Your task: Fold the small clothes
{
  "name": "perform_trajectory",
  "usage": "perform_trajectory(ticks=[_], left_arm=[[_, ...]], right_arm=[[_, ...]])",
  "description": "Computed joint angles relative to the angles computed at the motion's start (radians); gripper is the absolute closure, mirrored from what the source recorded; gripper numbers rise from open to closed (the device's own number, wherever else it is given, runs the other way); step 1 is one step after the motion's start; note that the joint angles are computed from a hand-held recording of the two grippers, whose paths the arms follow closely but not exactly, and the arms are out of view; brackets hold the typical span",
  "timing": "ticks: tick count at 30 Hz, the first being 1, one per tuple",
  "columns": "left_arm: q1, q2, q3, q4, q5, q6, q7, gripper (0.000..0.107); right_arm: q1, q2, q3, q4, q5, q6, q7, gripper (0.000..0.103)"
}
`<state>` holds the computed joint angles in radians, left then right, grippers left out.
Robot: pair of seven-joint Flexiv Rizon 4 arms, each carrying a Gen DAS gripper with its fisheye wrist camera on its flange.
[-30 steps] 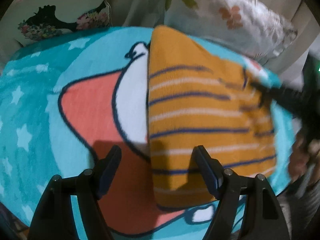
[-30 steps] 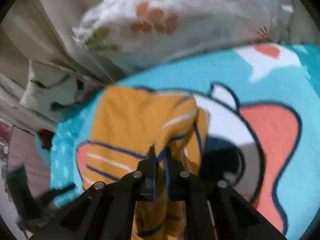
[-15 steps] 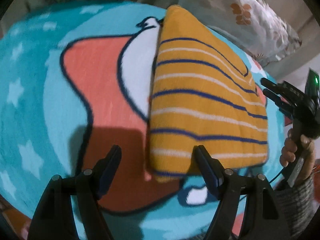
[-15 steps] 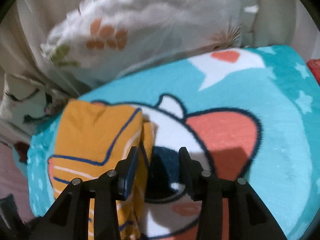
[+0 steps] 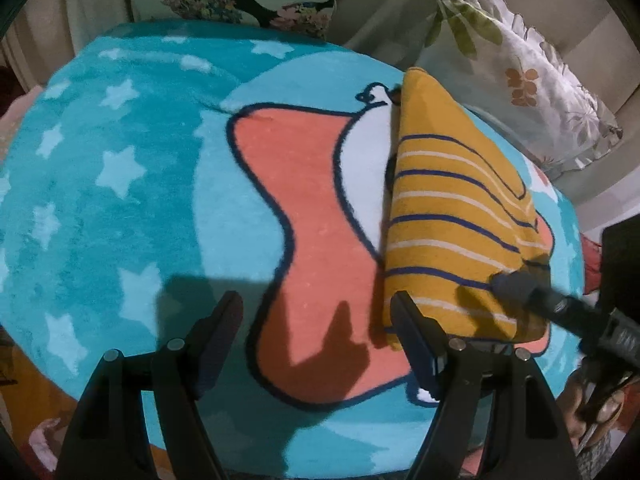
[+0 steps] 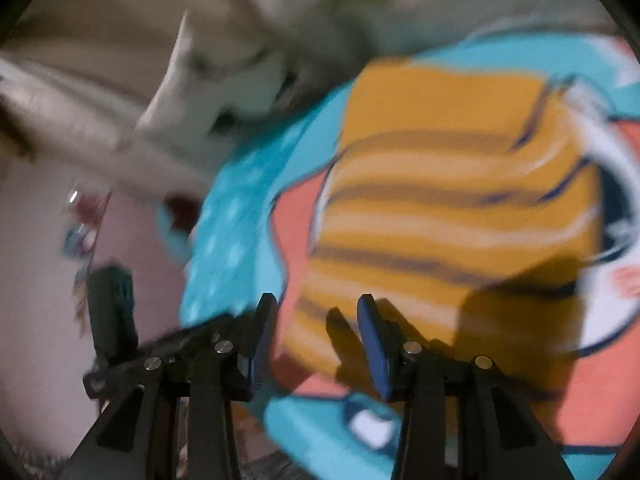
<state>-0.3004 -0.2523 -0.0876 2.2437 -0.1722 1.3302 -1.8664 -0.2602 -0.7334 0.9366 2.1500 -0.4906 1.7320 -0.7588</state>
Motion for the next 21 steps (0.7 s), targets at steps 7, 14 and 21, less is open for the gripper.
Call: perform_trajectory(ticks=[7, 14, 21], left_arm=[[-0.018, 0.0, 0.03, -0.027, 0.072, -0.012, -0.055, 0.031], [-0.035, -0.012, 0.029, -0.05, 0.105, -0.021, -0.07, 0.031], [-0.056, -0.044, 0.019, -0.096, 0.12, -0.049, -0.067, 0.031]], right_arm=[[0.026, 0.028, -0.101, 0.054, 0.057, 0.116, 0.062, 0.059], [-0.016, 0.133, -0.218, 0.194, 0.132, 0.29, 0.2, 0.056], [0.122, 0.3, -0.382, 0.262, 0.16, 0.281, 0.246, 0.05]])
